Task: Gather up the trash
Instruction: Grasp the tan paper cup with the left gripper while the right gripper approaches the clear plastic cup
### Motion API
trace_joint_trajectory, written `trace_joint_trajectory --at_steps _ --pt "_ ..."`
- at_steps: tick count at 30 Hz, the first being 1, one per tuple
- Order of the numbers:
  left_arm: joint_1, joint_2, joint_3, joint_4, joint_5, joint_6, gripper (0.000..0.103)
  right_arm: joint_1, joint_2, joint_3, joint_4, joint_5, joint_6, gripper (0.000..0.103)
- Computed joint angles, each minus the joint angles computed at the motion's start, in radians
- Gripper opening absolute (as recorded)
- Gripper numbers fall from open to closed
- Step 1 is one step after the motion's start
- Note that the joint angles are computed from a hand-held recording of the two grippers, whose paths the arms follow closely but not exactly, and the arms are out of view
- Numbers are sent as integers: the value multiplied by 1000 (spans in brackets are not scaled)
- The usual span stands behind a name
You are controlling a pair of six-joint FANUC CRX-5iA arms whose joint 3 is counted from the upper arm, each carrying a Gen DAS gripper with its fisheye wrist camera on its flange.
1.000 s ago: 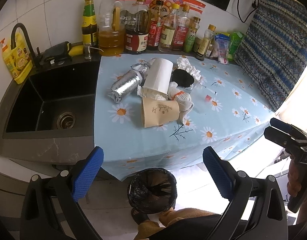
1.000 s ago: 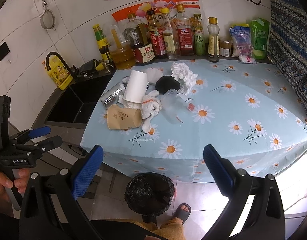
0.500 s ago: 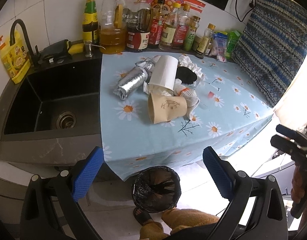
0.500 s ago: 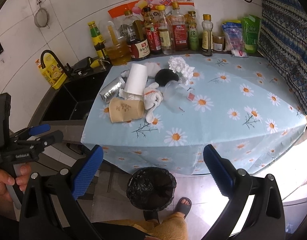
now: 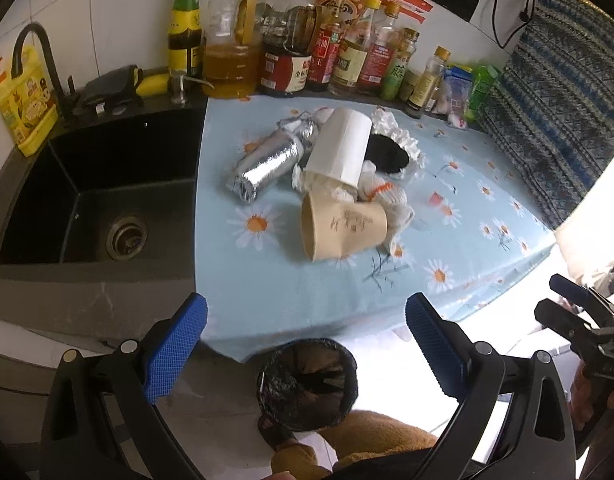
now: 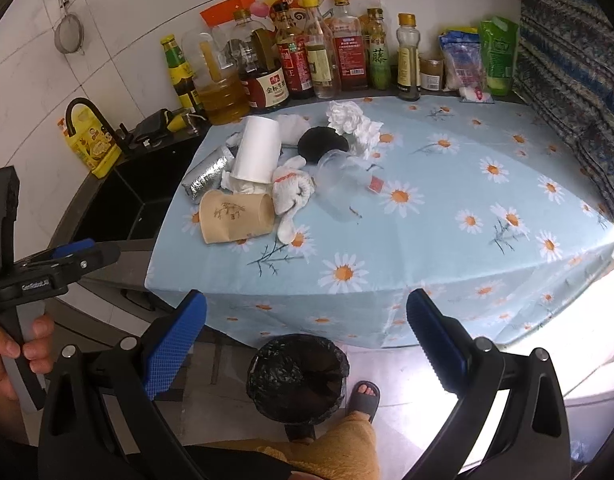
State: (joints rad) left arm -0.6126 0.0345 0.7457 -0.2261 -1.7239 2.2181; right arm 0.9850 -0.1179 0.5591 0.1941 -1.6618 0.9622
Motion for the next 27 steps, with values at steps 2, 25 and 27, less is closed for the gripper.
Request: trace_joint_trajectory --at_steps 2,25,27 --pt "-6 39 36 -11 -8 12 97 -48 10 10 -43 9 42 99" --pt "25 541 591 -47 -350 3 97 -599 198 192 -514 -41 452 99" --pt "26 581 657 -62 -391 -23 97 -618 211 207 -541 -62 449 99"
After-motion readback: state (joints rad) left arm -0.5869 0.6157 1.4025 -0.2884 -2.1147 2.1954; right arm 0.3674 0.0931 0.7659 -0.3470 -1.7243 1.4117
